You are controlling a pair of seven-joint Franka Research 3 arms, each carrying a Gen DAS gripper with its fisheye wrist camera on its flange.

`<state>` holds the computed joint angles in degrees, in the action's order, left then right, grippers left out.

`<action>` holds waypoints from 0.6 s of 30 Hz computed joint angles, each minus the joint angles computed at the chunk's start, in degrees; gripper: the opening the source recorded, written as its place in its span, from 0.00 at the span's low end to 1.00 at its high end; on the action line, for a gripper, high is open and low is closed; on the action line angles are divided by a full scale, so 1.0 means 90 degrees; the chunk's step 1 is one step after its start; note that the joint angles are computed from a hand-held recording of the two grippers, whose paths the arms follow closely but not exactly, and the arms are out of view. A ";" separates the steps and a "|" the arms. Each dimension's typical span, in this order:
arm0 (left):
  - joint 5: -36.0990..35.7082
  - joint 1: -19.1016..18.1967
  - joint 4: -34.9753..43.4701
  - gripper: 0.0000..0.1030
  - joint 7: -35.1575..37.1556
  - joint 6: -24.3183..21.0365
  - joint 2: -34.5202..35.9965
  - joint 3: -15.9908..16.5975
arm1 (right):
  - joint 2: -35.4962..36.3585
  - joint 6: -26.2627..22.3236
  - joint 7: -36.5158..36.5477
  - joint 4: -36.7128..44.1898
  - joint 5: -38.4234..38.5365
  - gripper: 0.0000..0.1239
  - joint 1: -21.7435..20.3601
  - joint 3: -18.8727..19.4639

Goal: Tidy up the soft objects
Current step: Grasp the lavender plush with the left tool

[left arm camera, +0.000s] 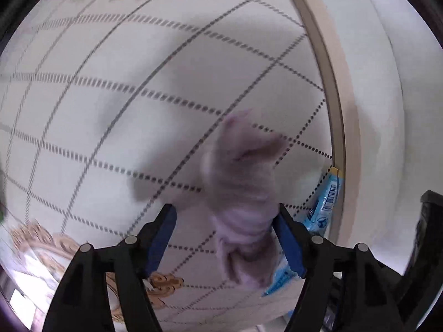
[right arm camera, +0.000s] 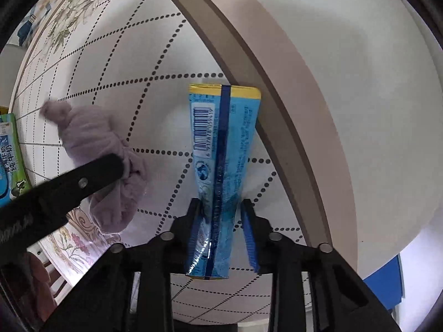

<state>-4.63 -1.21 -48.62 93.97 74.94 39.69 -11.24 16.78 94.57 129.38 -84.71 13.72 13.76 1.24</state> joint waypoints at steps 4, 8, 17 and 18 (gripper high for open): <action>0.0404 -0.0155 -0.0696 0.36 0.0347 0.0679 -0.0449 0.0062 | -0.0058 0.0006 0.0050 -0.0081 -0.0149 0.28 0.0060 -0.0001; 0.0321 -0.0019 -0.0762 0.34 0.0396 0.0667 -0.0533 0.0088 | 0.0035 0.0065 0.0342 0.0036 -0.0348 0.16 0.0249 0.0059; -0.0508 0.0911 -0.1235 0.34 0.0846 0.0764 -0.1454 0.0202 | -0.0180 0.0374 0.0357 0.0430 -0.0204 0.11 0.0411 0.0199; -0.0567 0.1027 -0.0963 0.34 0.0948 0.0627 -0.1398 0.0233 | -0.0022 0.0291 0.0298 0.0856 -0.0204 0.11 0.0444 0.0231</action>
